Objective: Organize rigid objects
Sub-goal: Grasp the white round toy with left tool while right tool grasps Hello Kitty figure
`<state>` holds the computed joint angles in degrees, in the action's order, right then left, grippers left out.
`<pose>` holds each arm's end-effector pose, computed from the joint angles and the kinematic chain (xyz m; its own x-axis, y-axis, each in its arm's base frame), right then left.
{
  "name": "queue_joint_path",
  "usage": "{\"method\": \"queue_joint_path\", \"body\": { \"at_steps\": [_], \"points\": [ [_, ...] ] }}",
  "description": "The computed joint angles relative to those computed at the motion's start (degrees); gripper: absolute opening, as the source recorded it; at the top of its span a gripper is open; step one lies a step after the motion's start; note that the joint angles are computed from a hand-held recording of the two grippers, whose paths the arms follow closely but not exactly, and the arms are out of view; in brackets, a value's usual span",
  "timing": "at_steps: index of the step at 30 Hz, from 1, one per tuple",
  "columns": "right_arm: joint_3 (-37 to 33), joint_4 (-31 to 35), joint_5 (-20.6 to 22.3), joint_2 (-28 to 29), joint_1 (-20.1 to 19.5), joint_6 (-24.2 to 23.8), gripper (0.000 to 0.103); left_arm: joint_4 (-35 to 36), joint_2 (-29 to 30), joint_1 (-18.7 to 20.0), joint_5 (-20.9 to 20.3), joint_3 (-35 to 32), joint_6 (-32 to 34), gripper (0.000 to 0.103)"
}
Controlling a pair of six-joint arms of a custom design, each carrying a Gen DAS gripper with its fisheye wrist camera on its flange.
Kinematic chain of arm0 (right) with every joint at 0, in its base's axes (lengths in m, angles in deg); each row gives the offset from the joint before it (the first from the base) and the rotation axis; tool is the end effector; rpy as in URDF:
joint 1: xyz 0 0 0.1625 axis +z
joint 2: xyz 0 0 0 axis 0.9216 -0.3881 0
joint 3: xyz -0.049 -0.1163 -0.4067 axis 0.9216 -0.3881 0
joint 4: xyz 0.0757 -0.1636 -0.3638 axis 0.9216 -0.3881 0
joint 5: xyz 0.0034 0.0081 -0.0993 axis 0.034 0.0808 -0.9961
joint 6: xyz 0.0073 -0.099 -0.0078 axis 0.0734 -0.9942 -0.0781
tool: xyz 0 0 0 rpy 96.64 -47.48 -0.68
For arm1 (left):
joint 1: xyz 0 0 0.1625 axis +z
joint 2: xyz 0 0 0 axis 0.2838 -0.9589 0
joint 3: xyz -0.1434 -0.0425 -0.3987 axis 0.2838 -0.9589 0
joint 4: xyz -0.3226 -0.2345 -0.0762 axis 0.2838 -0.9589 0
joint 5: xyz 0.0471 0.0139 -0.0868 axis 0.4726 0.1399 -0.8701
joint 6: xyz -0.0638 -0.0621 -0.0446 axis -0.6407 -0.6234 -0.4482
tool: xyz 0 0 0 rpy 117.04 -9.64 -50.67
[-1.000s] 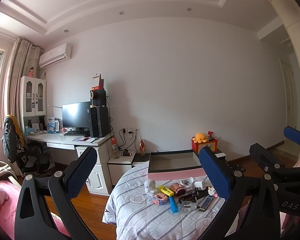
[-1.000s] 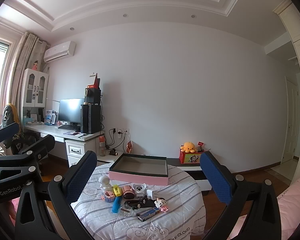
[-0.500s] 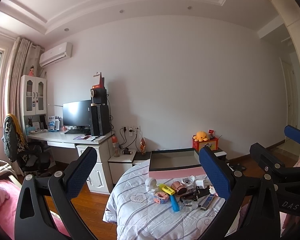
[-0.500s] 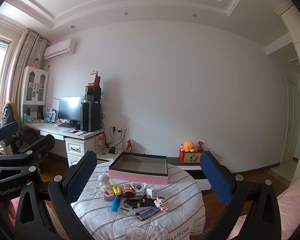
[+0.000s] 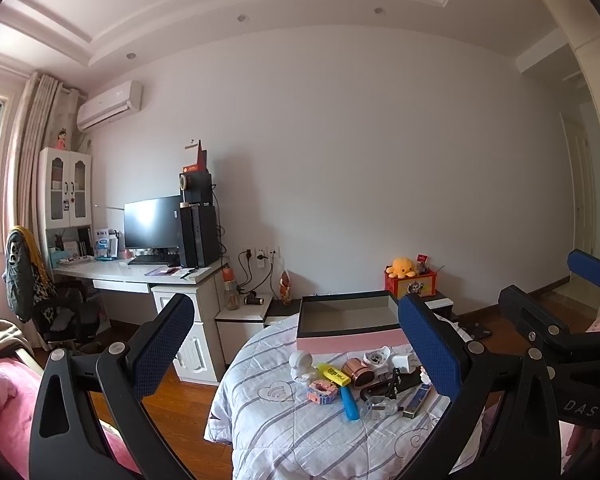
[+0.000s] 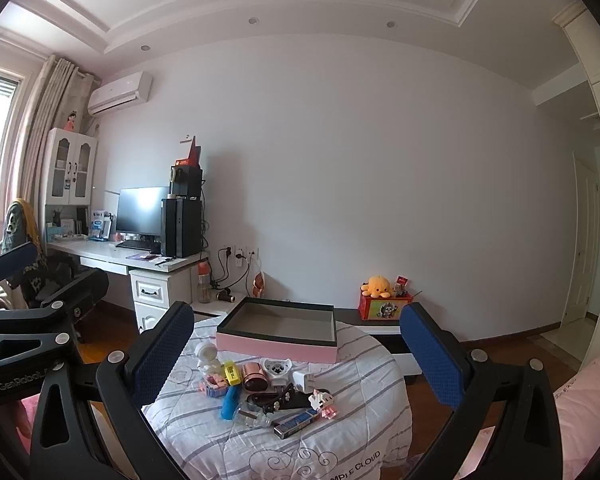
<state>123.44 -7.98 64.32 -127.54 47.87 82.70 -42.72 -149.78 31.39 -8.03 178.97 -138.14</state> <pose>0.2705 -0.4072 0.0669 -0.6423 0.2166 0.7352 -0.7354 0.0959 -0.6708 -0.1400 -0.4337 0.2135 -0.6339 0.2694 -0.7249 0.7600 0.0432 -0.6485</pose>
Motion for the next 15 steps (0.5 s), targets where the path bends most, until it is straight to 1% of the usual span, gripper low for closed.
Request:
{"method": "queue_joint_path", "body": {
  "at_steps": [3,9,11,15],
  "points": [
    [-0.32,0.40,0.00,0.28,-0.52,0.26,0.103,0.28,1.93,0.58,0.00,-1.24,-0.24,0.103],
    [-2.02,4.40,-0.32,0.76,-2.97,2.32,0.103,2.22,7.61,2.85,0.15,-5.47,-0.96,0.103],
    [-2.89,6.56,-0.54,1.04,-4.44,3.79,0.103,4.36,10.08,4.11,0.78,-7.65,-2.03,0.103],
    [-5.09,11.41,-0.40,1.98,-8.01,6.66,0.103,11.73,16.88,7.47,2.61,-14.56,-5.53,0.103]
  ]
}}
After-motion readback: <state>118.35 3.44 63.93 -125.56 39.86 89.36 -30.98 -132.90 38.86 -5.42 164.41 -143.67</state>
